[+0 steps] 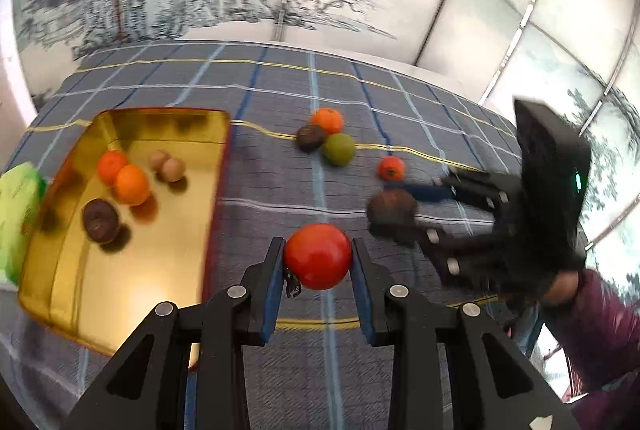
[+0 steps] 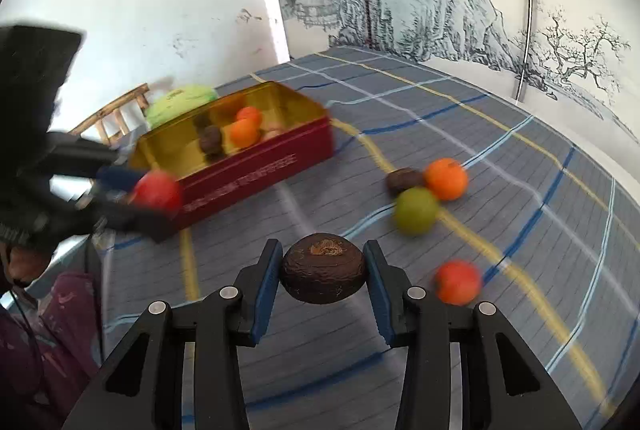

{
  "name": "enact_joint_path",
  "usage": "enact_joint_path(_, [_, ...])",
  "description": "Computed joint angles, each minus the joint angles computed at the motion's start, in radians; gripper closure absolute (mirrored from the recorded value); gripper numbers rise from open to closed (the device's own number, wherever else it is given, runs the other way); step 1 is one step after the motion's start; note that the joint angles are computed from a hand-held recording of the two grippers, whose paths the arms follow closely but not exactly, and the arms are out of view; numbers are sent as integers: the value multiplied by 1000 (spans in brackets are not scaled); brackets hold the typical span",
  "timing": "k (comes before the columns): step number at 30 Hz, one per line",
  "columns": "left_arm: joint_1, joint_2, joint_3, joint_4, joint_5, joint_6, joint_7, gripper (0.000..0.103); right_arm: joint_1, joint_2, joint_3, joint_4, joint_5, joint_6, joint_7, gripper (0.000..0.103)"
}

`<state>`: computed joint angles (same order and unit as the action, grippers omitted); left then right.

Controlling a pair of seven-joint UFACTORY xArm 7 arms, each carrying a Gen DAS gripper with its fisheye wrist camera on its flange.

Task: Organize fruits
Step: 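Grasp a red tomato with the left gripper while the right gripper grasps a dark passion fruit, then carry the red tomato into the tin and open the left gripper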

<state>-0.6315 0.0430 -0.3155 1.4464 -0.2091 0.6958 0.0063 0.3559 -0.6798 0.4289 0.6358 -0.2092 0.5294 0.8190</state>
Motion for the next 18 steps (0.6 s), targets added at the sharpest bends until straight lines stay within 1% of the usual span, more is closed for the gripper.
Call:
enact_joint_path(1, [4,-13,4,-13,4,-4,-6,75,-6,7,20,5,-2,1,19,60])
enact_joint_path(4, [24,-59,22,-60,19,-18,-32,75,-15,28,44,2,-4,-18,70,60])
enact_joint_path(11, [85,-113,44,-141,138,-43,-115,75,-17,64,46,12,-37,17,116,60])
enact_joint_path(14, [104,-106,52,-153,157,-49,-130,75,-13,76,42,20,-50,27,124,60])
enact_joint_path(18, [119,-89,60,-160,147,-63,-132,75,-6,81,33,23,-59,36,135,60])
